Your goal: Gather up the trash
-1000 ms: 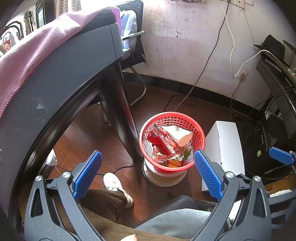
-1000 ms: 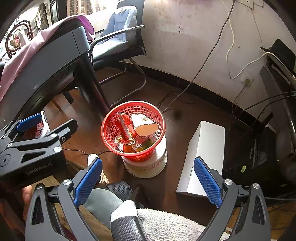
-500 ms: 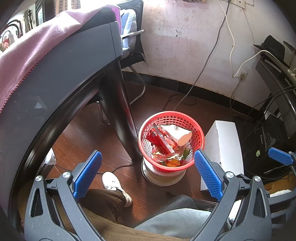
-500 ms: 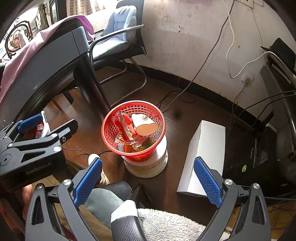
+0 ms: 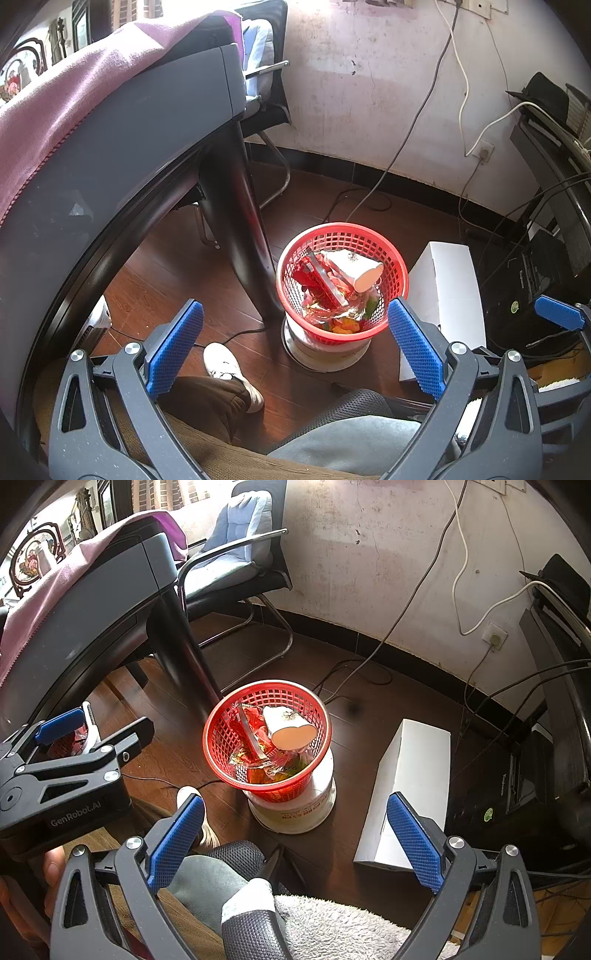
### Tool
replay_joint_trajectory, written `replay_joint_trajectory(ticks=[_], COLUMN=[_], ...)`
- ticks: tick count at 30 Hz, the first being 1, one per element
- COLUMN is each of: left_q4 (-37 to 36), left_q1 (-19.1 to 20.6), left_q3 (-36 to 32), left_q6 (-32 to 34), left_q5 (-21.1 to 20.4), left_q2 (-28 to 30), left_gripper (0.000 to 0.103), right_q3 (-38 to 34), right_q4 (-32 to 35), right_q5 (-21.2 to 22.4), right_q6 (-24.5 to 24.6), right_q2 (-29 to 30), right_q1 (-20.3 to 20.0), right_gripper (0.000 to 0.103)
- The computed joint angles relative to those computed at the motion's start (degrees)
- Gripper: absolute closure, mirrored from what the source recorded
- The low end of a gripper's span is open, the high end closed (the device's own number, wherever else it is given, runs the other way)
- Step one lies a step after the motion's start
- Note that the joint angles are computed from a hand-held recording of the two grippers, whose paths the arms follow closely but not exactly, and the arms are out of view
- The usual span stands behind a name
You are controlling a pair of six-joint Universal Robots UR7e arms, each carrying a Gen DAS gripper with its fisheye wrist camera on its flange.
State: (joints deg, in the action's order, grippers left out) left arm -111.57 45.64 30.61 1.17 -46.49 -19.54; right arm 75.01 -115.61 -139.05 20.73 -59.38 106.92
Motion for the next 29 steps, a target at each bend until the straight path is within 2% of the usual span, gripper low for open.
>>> replay_joint_trajectory(ticks=[29], left_q4=[4.4], left_q1=[0.0], left_q3=[-5.2], left_q6=[-1.3], left_q5=[2.1], left_q2=[2.6], left_gripper=[0.007], right_q3=[-0.1], right_q4=[0.0], right_q5=[0.2], right_q6=[-0.1], right_q2=[0.0], right_q1=[-0.1], right_gripper=[0.006])
